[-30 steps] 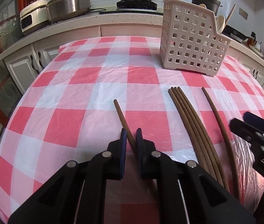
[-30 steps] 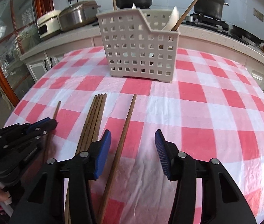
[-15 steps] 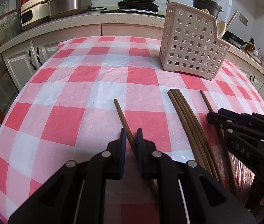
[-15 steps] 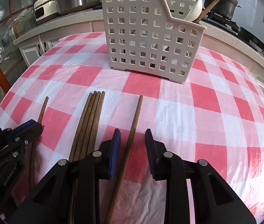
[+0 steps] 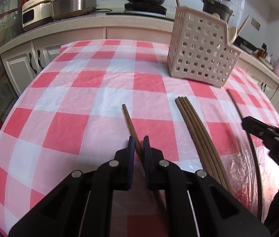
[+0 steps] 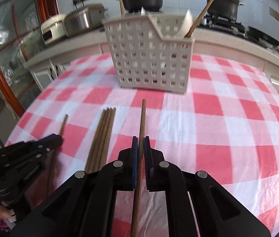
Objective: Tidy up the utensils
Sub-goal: 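Close right tool on another chopstick while left tool holds its chopstick, then lift both held chopsticks upright and carry them over the white basket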
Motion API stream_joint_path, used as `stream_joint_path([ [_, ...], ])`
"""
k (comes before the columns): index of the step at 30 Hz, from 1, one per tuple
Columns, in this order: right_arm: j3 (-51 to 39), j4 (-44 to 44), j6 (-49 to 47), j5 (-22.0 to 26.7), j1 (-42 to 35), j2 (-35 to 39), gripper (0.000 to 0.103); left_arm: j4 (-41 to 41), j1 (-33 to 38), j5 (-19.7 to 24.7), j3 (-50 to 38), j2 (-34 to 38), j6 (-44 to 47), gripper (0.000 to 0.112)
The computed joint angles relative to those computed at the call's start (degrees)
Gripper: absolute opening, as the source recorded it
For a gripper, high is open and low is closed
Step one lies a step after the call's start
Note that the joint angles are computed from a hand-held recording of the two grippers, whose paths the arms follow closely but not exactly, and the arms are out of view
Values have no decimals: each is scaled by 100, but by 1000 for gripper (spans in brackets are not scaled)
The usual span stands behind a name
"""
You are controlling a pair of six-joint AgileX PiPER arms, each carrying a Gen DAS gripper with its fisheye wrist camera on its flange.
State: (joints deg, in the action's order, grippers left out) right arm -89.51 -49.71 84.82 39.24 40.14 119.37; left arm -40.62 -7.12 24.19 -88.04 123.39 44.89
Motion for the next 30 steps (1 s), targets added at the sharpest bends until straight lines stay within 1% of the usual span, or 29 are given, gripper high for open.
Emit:
stream_joint_path([
  [4,486,-671,688,66,197,-436,7,-519,89,25,211,-216,402,8],
  [7,727,-1077,1064,237,379,-705,7,-1300,142,-90,580,-576,1182,8],
  [11,1003,-1511,1460,518,616,-1005,7,-2217,193,-119,1041,-1051,2129,7],
  [14,1140,-1766,1652,746,810,-1167,7,-2728,176,-199,1372,-1393,2682,7],
  [17,1262,-1980,1837,1014,1014,-1311,7,-3178,141,-312,1681,-1723,3192,7],
  [20,1400,-2170,2045,1208,1169,-1459,7,-3539,174,-254,1921,-2026,3571,7],
  [22,1500,-2288,2143,1374,1282,-1583,7,-3828,171,-290,2097,-2232,3897,7],
  [30,1607,-2437,2233,1766,1536,-1829,7,-5040,206,-292,2699,-2970,5143,6],
])
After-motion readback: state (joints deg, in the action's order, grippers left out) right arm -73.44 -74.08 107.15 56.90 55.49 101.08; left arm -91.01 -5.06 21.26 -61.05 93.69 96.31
